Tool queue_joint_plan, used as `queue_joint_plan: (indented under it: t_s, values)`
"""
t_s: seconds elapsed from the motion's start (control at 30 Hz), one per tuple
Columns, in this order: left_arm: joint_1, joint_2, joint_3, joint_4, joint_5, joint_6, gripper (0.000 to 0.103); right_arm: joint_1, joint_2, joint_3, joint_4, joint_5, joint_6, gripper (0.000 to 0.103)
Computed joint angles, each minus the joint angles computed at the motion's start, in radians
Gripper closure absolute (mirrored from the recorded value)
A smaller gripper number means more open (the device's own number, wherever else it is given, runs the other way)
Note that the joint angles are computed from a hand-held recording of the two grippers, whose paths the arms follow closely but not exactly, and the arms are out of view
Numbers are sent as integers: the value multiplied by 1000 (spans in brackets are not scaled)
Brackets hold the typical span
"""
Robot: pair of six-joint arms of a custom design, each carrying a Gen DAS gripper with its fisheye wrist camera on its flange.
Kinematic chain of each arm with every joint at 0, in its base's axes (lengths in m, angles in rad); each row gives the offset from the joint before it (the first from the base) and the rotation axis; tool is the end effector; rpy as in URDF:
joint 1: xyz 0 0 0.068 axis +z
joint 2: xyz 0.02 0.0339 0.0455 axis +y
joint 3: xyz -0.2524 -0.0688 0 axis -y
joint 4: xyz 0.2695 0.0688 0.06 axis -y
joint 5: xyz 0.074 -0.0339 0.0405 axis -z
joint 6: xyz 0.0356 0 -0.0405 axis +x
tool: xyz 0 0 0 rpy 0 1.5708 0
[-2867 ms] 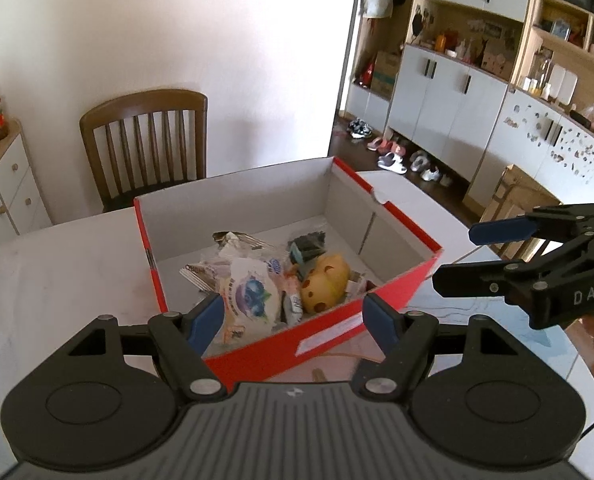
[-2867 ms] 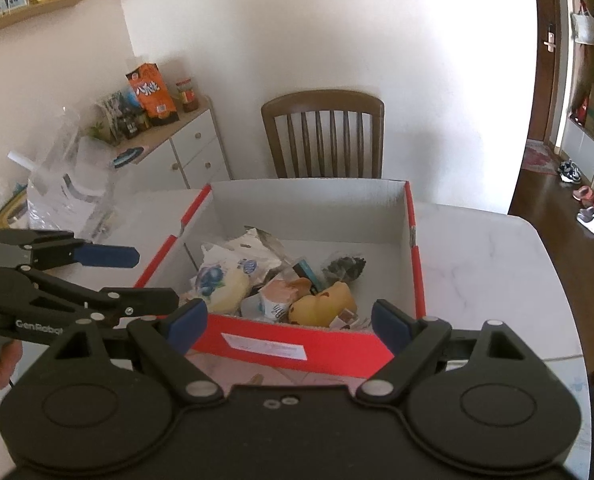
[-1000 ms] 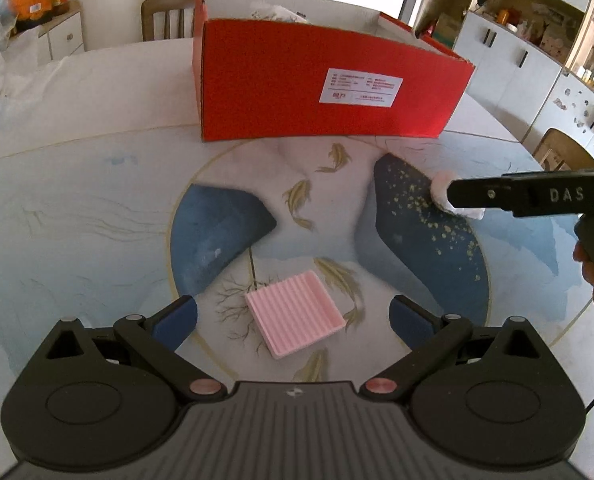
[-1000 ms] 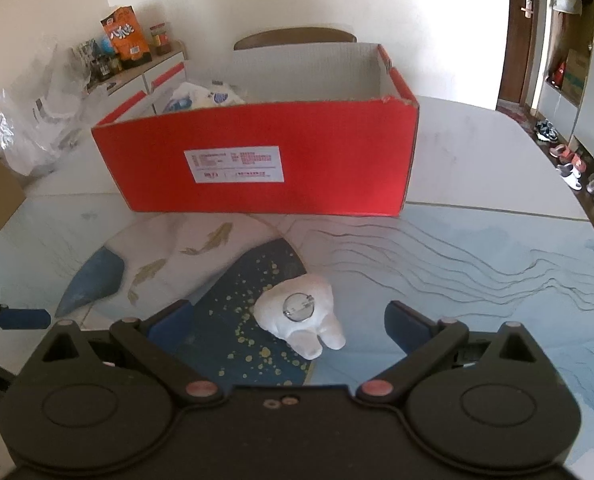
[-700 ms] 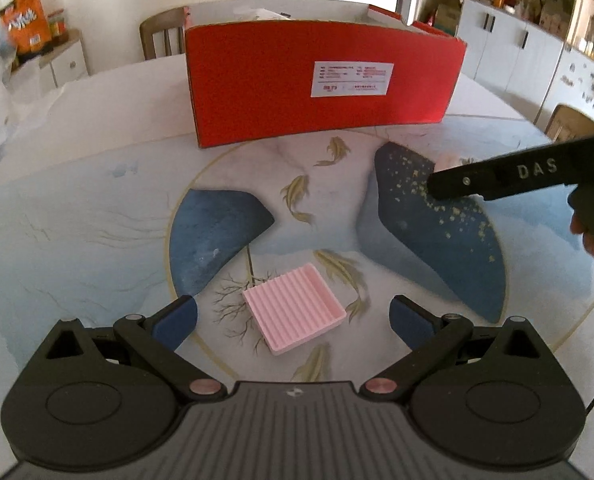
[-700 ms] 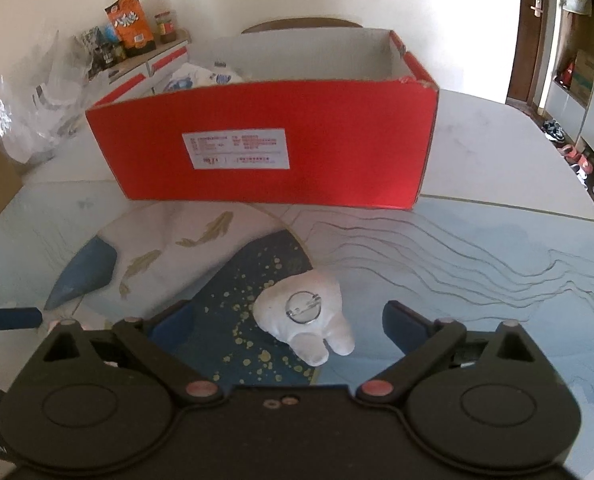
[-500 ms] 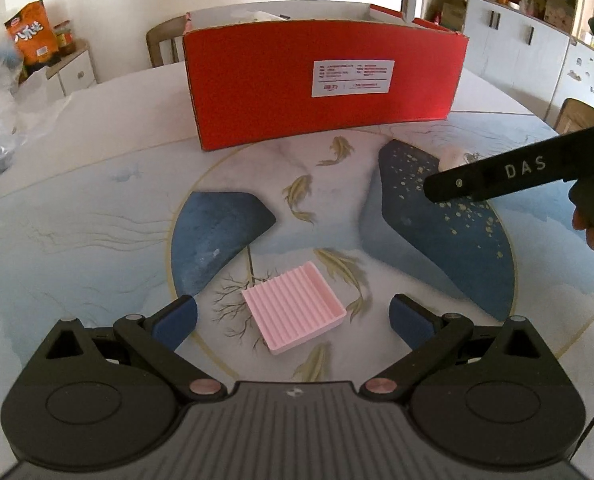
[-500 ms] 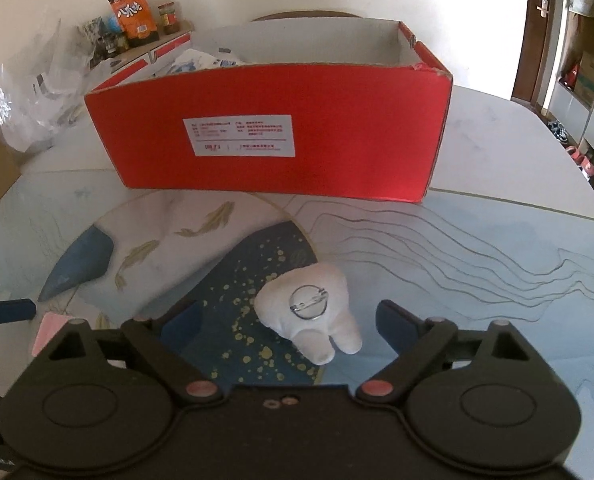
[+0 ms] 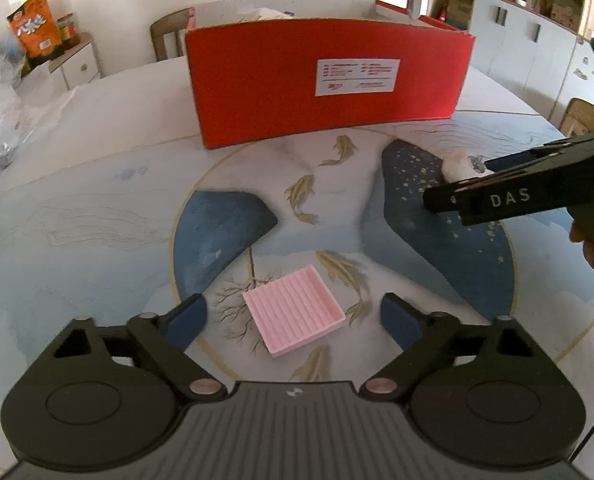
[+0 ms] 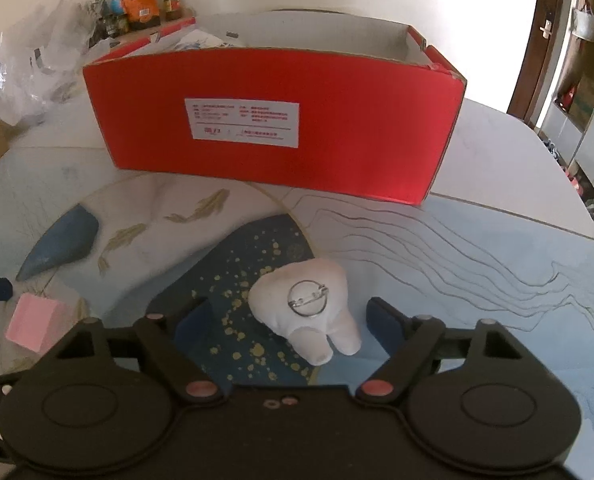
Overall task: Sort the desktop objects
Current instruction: 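Grasp the pink ribbed pad with the left tool while the right tool grasps the white figurine, then lift the pink pad and white figurine and carry both over the red box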
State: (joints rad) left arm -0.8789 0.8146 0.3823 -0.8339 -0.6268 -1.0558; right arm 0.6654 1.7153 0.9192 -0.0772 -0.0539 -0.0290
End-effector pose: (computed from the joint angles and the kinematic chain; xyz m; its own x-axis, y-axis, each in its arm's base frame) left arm 0.1102 -0.1003 0.1406 -0.7449 -0.2058 -0.6347 -0.2778 0.9605 0.0146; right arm 0.2805 0.2226 0.1287 -0.5840 -0.4951 -0.6432 -0.6609 0.7501 0.0227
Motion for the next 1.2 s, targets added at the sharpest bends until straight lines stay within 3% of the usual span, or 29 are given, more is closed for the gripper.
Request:
queue_joint_plan:
  t_s: [0.33, 0.87, 1.2]
  values:
    - [-7, -45, -2, 0, 2, 62, 55, -2, -15, 2, -18, 30, 30, 48]
    - [90, -227, -42, -24, 101, 158, 60, -17, -113, -11, -124, -9, 74, 53]
    - [93, -290, 17, -90, 67, 197, 60, -9, -209, -12, -184, -40, 89, 53]
